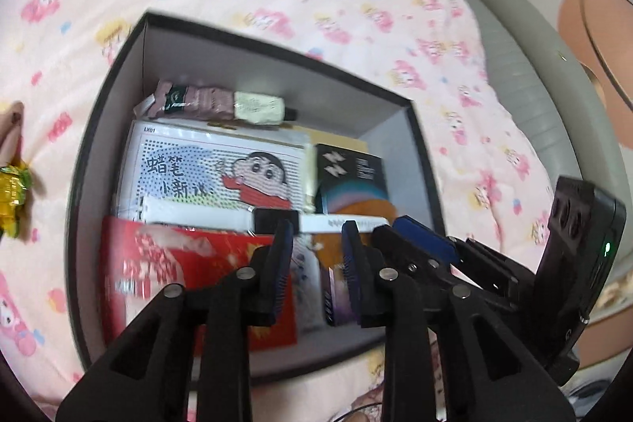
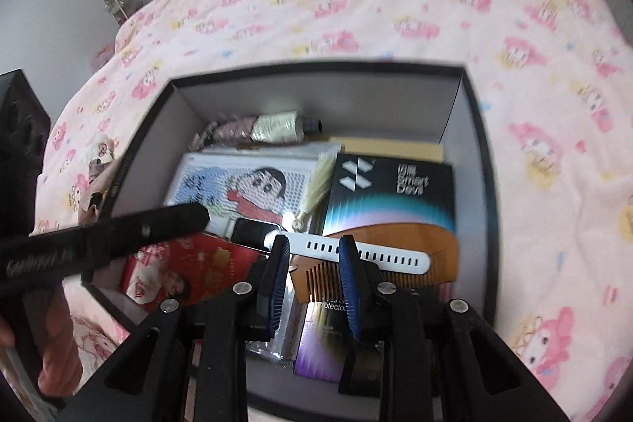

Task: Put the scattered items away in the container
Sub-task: 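Raise both grippers up out of the black box, then move both grippers back from the box toward the beige cloth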

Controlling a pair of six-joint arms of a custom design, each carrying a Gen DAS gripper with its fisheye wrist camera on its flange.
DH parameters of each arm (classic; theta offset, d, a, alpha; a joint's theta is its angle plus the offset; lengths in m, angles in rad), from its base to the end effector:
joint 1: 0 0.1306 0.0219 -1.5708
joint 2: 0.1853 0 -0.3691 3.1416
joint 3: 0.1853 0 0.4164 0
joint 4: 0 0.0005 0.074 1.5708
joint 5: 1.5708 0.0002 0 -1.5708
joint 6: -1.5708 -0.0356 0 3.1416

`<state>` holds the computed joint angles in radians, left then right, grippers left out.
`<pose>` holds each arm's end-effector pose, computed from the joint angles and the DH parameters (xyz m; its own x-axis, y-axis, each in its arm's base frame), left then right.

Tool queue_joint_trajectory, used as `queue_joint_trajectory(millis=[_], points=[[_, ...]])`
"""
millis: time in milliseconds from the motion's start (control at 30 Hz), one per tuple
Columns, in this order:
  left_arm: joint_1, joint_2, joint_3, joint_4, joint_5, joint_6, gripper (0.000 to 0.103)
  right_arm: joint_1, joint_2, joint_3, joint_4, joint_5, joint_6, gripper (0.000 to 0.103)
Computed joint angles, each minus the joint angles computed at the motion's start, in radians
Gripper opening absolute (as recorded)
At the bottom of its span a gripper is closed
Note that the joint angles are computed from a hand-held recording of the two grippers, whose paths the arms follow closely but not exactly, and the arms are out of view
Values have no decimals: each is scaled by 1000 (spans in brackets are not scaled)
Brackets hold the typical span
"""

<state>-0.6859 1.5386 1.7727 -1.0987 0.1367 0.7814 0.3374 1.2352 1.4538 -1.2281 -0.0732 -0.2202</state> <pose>0.4253 -0.3550 0.5087 -0.9081 -0.1583 -0.3877 0.0794 0.8439 -0.5306 0.4062 0.1447 0.4930 -0.8597 -0.0707 -0.5059 -0.1835 0.9670 0.1767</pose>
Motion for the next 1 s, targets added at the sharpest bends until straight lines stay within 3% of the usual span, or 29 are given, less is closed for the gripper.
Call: queue_joint_trajectory(millis=[133, 267, 567, 833, 1000], points=[[-34, -45, -15, 8, -32, -12, 25, 14, -59, -14, -7, -26, -36, 23], [-82, -90, -23, 3, -74, -28, 25, 77, -114, -12, -8, 53, -42, 24], [-173, -195, -61, -25, -178, -41, 25, 195, -229, -25, -34, 140, -121, 24], [-215, -276, -97, -44, -229, -22, 25, 320, -255, 7, -74, 249, -159, 24], [-227, -321, -112, -74, -276, -32, 25, 382, -243, 35, -79, 267, -172, 24]])
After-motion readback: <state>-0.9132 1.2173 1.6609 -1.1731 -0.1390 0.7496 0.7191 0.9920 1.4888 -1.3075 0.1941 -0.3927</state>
